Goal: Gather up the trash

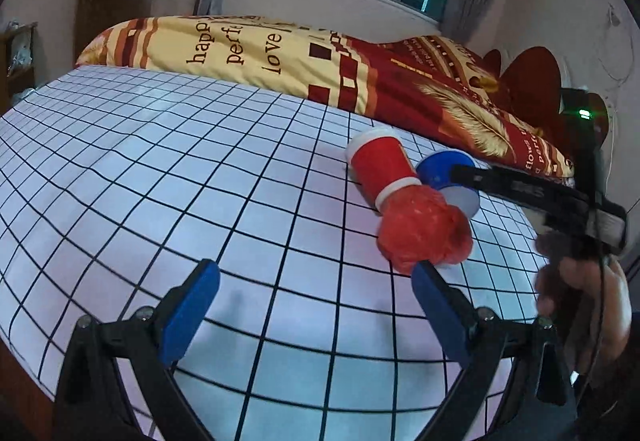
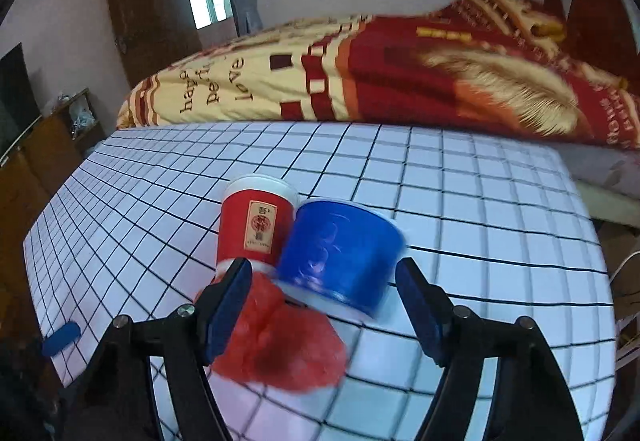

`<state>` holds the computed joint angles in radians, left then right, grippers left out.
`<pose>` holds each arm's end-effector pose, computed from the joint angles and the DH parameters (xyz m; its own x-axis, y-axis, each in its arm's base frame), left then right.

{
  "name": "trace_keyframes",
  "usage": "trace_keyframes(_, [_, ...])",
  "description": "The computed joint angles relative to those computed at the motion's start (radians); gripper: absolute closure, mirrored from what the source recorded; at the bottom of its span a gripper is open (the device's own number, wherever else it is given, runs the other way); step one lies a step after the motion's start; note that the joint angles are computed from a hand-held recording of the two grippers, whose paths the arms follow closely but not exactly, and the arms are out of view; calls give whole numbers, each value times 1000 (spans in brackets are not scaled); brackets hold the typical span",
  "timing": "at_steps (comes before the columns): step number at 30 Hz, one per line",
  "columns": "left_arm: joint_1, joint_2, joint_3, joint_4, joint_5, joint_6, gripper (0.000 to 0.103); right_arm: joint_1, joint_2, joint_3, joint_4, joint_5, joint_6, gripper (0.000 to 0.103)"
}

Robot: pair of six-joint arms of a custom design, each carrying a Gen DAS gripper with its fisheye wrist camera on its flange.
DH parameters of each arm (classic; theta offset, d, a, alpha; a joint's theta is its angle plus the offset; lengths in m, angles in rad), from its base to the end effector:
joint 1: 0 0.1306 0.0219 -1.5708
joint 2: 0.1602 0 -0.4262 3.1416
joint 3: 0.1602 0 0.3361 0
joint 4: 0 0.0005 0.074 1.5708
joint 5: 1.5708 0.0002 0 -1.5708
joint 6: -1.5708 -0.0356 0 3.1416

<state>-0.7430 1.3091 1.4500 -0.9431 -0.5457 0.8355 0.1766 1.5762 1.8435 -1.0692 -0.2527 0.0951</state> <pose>0.2949 -0.2465 0.5266 -0.5869 -0.3216 -0.7430 -0.1830 0.9467 -0.2652 0.4825 0.0946 0.5616 -0.6719 -0.2133 -0.7093 -0.4069 0.9065 0.1128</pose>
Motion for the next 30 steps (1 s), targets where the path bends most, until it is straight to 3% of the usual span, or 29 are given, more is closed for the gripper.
trace_keyframes(2, [-3,5,4,3,-6,-11,6,-1,33,26,-26,6,-22,27])
trace_keyframes(6, [-4,16,9,4,2,-21,6,-54,57,33,-46,-162,-26,29])
trace_keyframes(10, [-9,22,12,1,4,-22,6,-115,41,52,-92,-209,19,30])
trace_keyframes(14, [-21,29,25,-5,-3,-21,6,-177,60,165,-244,-228,107,30])
trace_keyframes(20, [-39,50,50,-6,-4,-27,6,-216,94,239,-308,-171,141,30])
trace_keyframes(21, [-41,51,53,-5,-6,-27,6,-214,92,234,-296,-156,135,30])
trace_keyframes(24, [-44,53,58,5,-16,-24,6,-209,63,198,-259,-214,107,30])
trace_keyframes(30, [-40,52,55,3,-34,-9,6,-63,54,143,-200,-244,82,30])
